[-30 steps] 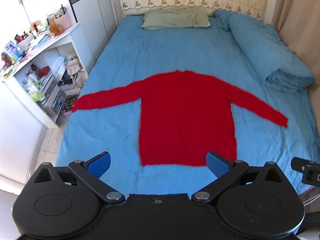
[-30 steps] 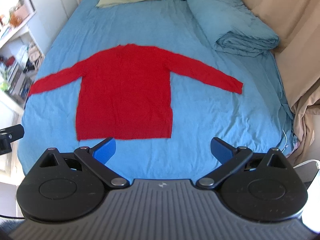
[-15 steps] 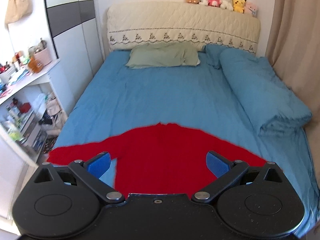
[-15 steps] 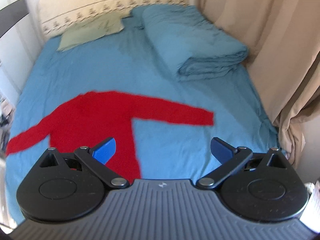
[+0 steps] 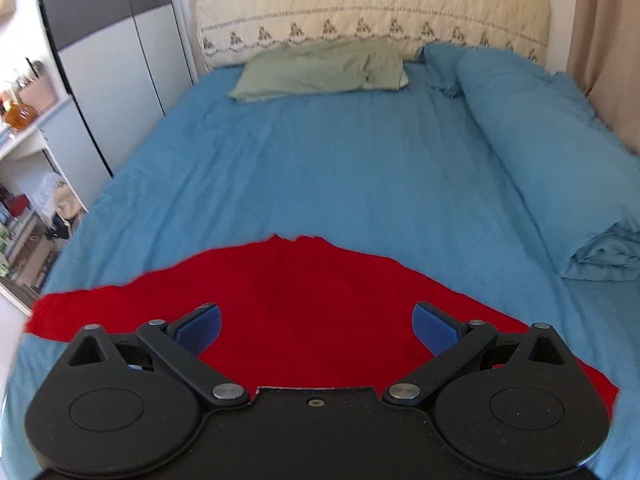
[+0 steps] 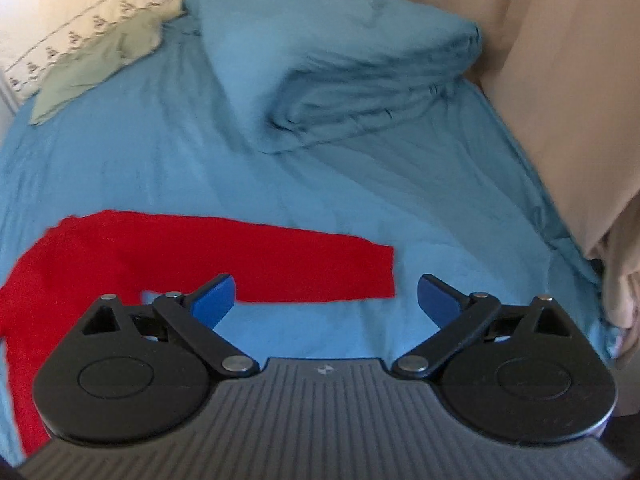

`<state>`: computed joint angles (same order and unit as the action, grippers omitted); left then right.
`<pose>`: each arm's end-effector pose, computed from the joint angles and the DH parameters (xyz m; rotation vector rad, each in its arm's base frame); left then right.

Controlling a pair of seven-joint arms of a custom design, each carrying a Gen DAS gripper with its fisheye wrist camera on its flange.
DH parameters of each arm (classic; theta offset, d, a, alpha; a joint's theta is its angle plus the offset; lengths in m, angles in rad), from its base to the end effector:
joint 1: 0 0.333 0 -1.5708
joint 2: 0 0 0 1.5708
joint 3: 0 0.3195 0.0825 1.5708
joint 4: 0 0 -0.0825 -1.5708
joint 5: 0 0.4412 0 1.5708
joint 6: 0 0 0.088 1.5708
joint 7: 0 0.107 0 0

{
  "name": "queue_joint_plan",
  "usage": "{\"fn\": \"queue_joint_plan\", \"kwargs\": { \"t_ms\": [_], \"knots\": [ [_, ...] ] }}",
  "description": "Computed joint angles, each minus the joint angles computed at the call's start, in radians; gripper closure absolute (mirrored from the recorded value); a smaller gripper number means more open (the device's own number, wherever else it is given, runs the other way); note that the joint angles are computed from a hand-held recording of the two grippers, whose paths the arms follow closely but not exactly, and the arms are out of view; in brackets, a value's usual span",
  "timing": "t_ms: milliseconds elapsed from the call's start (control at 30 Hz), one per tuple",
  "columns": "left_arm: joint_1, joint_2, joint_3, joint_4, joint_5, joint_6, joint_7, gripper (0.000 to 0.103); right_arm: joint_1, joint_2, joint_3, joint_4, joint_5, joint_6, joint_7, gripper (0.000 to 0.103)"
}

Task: Fold small clothes
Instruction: 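Grasp a sweater sleeve cuff with the right gripper while the left tool approaches the sweater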

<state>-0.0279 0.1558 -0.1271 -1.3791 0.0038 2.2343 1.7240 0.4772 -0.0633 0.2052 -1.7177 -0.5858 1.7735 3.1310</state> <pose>0.6977 -0.1003 0.7097 -1.5269 2.0723 -0.6795 0.5018 0.3502 0.6209 -1.0435 2.5384 -0.7391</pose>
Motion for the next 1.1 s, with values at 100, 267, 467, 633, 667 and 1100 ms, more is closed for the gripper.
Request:
{"fn": "queue_joint_plan", "kwargs": {
  "t_ms": [100,267,467,633,667,1100],
  "knots": [
    [-0.033,0.055,-0.009,-0.023,0.052,0.063,-0.038,0.000,-0.037,-0.035,-0.033,-0.165,0.001,0.147,0.017,0.000],
    [-0.071,0.152,-0.010,-0.043,0.105,0.160,-0.073,0.000,-0.089,-0.019,-0.054,-0.315,-0.016,0.311,0.068,0.007],
    [-0.103,0.261,-0.007,-0.017,0.135,0.203,-0.128,0.000,-0.120,-0.016,-0.064,-0.452,-0.063,0.445,0.217,0.020],
    [-0.129,0.337,0.000,0.007,0.173,0.250,-0.114,0.000,-0.139,-0.022,-0.063,-0.527,-0.121,0.562,0.332,0.033],
    [-0.134,0.348,0.002,0.013,0.179,0.255,-0.114,0.000,-0.141,-0.022,-0.061,-0.534,-0.138,0.574,0.354,0.036],
    [-0.164,0.454,0.014,0.086,0.216,0.233,-0.146,0.000,-0.118,0.009,-0.050,-0.442,-0.224,0.497,0.408,0.079]
  ]
}}
